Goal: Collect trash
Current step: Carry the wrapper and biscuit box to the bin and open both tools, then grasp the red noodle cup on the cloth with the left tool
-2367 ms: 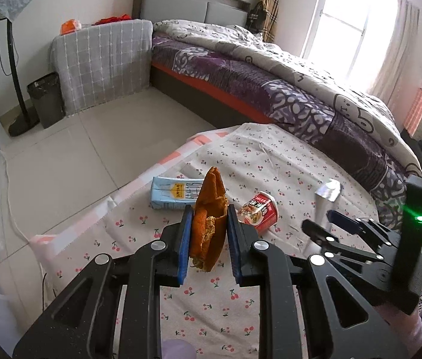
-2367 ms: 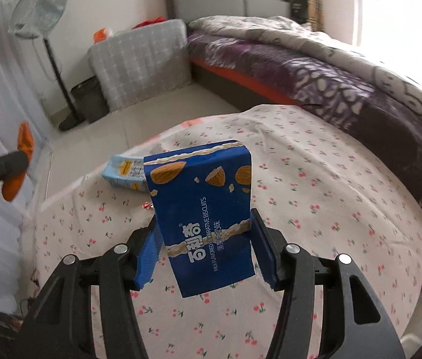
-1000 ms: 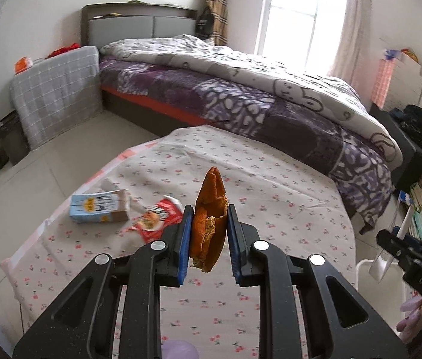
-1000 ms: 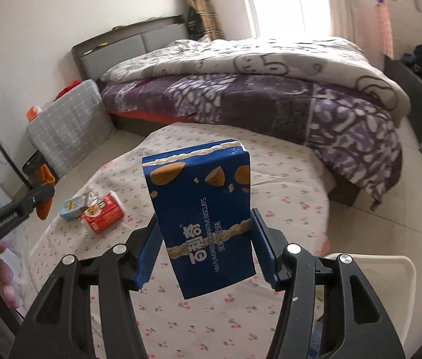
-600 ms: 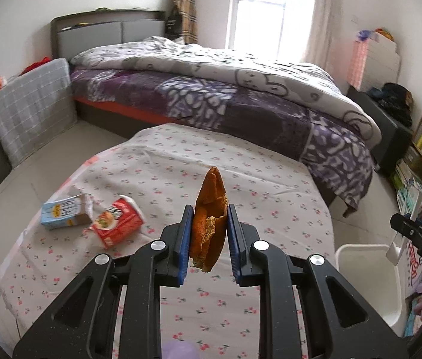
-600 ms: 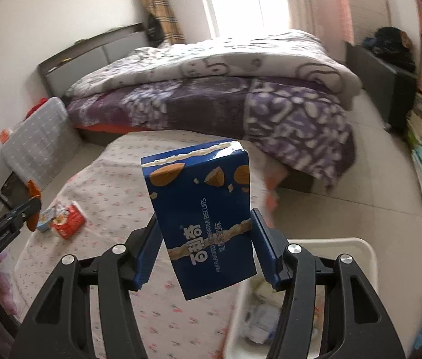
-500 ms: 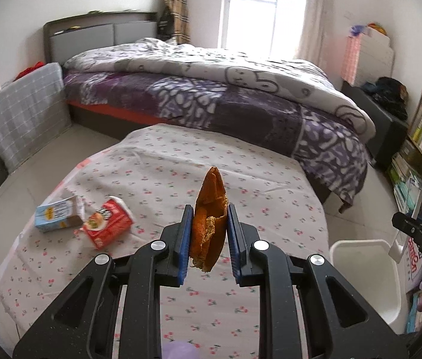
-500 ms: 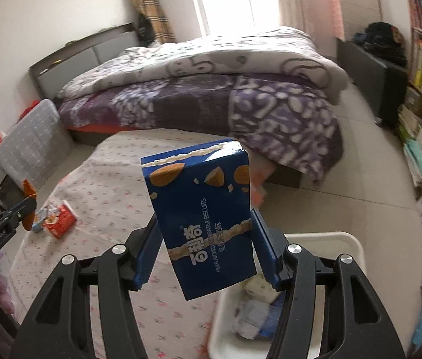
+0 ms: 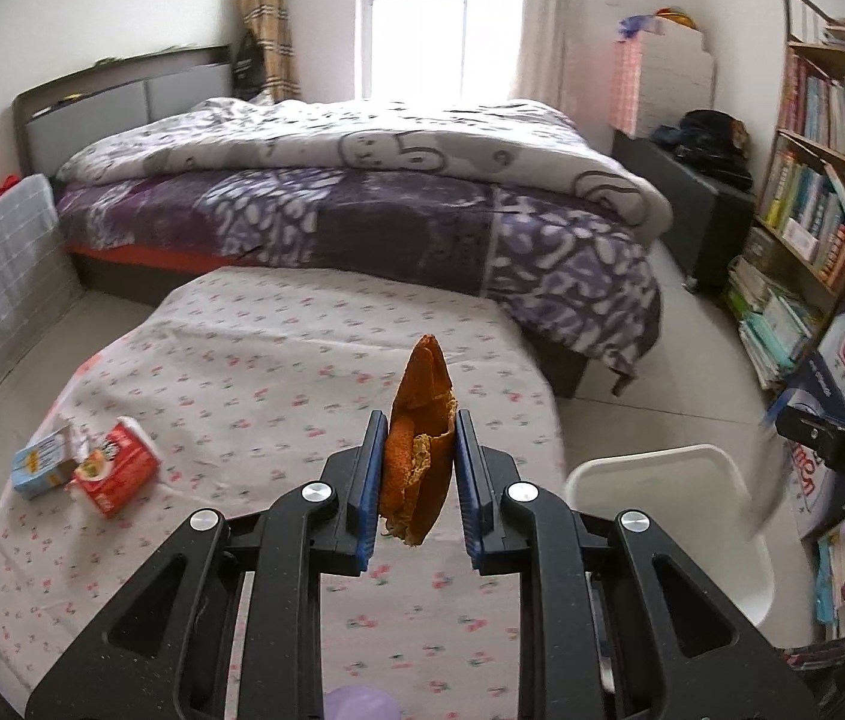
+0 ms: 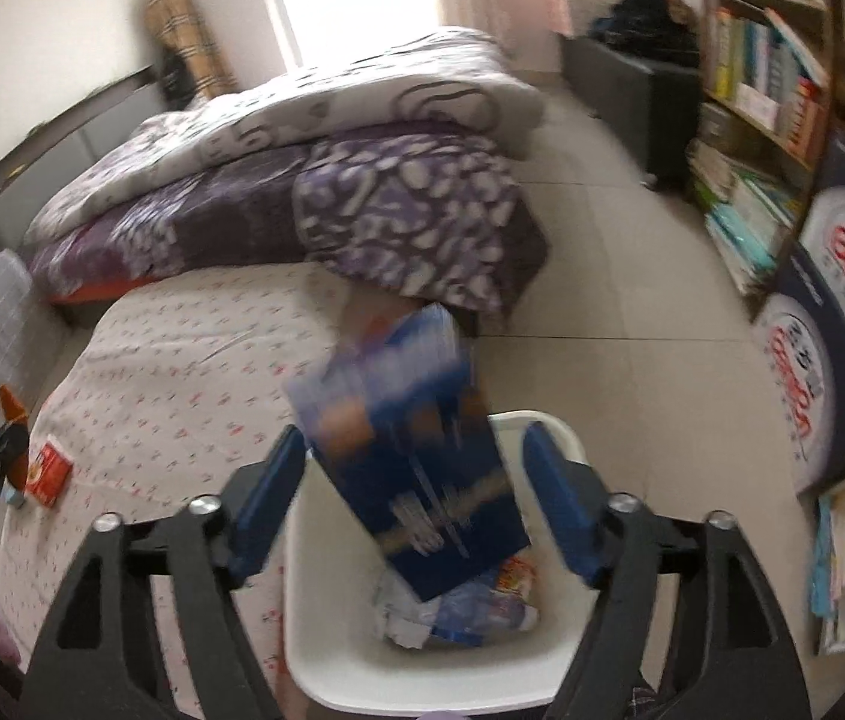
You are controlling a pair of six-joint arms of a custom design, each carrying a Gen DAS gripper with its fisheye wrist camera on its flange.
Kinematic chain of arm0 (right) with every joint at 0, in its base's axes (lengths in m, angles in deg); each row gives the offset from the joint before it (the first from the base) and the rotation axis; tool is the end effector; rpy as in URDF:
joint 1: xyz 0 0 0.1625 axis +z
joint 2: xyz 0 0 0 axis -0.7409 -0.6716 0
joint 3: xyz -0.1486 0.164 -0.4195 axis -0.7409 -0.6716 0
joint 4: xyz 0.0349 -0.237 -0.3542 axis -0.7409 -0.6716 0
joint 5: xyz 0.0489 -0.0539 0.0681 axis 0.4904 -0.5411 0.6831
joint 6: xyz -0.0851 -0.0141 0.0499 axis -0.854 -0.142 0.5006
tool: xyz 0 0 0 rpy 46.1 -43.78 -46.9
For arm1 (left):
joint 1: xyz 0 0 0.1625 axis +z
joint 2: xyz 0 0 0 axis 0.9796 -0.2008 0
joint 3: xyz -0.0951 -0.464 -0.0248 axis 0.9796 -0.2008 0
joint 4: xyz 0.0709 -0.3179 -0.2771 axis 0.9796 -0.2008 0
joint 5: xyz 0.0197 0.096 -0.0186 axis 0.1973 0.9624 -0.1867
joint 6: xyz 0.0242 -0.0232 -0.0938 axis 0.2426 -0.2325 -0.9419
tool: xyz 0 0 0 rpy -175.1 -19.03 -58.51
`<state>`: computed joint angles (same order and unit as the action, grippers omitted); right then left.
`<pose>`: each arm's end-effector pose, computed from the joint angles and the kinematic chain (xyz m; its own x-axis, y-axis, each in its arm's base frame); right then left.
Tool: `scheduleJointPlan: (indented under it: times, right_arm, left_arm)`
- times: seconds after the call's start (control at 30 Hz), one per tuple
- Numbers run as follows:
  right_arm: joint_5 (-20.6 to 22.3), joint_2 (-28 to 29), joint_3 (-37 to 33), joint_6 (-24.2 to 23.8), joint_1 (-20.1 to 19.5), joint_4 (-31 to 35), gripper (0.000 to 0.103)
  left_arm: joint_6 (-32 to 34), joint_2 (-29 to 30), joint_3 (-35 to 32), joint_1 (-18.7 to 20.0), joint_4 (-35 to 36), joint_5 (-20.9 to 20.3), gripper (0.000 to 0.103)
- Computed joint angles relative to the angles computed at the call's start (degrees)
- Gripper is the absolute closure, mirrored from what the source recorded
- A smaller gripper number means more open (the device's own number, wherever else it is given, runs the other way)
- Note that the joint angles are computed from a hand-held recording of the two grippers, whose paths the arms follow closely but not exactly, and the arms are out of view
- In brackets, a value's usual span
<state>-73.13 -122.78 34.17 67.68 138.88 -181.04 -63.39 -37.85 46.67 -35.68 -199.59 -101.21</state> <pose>0.1022 -0.7137 0.3791 -0.8349 0.0347 0.5493 -0.3404 0.7517 -0.5648 -0.4007 -0.6718 0.1076 -0.7187 -0.0544 -0.6932 0.5074 0.6406 -0.5763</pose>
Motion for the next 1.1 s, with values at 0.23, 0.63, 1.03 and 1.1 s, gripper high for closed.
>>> scheduleJointPlan:
  times: [0.23, 0.63, 1.03, 1.1]
  right_arm:
    - [0.09, -1.35, 0.02, 1.64, -1.25, -3.11, 0.018]
    - [0.64, -2.83, -0.42, 4.31, -2.87, -6.35, 0.014]
    - [0.55, -3.58, -0.85, 6.56, -3.99, -6.93, 0.009]
    - [0.75, -3.52, -0.9, 6.83, -3.84, -6.67, 0.009]
  left_arm:
    - [2.44, 3.97, -4.49, -0.92, 1.03, -3.14, 0.082]
    - [5.2, 9.53, -10.65, -1.81, 5.67, -9.85, 0.081]
    - [7.18, 11.6, -13.01, -2.14, 6.38, -14.45, 0.034]
    - [6.73, 11.6, -13.07, -2.08, 7.19, -13.91, 0.031]
